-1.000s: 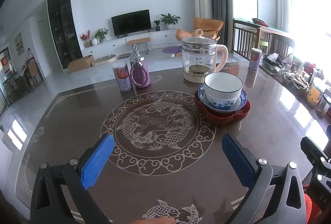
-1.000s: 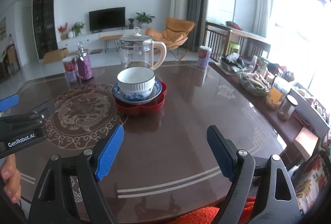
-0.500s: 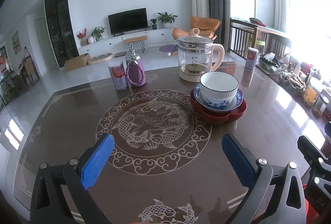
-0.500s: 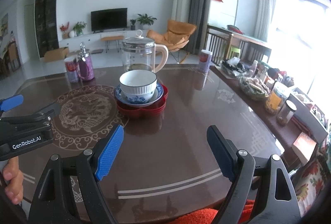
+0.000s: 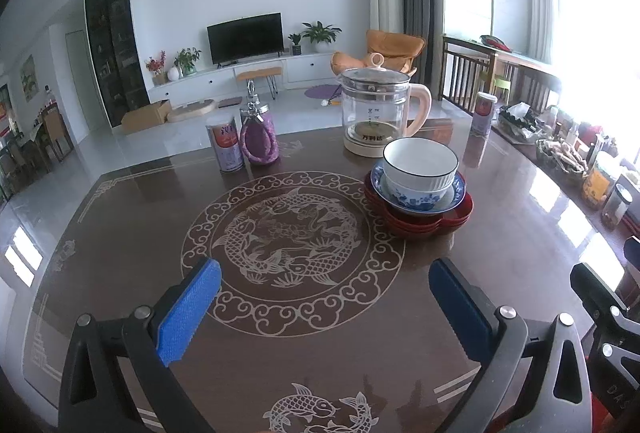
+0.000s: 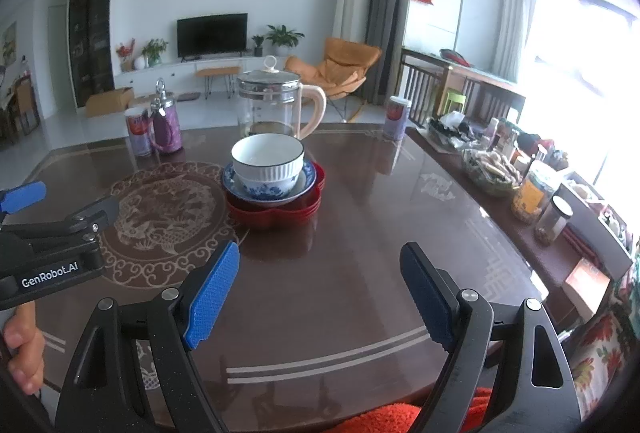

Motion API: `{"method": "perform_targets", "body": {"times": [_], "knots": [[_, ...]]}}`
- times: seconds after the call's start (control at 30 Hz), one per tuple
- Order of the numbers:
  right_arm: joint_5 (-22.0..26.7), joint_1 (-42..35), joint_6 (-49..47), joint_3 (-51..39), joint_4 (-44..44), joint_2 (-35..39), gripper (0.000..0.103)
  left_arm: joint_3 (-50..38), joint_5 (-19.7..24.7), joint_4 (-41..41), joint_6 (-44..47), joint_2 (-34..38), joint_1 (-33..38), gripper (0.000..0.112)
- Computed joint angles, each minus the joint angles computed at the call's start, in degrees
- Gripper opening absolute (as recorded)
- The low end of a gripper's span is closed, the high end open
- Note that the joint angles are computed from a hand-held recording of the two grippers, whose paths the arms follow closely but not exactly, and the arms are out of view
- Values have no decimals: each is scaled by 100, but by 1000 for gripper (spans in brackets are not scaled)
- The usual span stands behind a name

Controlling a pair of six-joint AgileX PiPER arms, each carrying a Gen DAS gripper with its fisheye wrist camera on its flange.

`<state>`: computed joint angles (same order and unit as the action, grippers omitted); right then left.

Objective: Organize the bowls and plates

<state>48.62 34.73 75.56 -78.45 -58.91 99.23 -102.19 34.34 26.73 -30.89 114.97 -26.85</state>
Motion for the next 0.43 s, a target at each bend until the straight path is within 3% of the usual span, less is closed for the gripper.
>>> {"method": "perform_targets", "body": {"times": [0.27, 0.43], "knots": [[-54, -58, -71, 22, 85, -34, 85, 19, -15, -37, 94, -16, -12, 103], [-104, -94, -85, 35, 106, -41, 85, 251, -283, -283, 327, -154, 46, 103]]}}
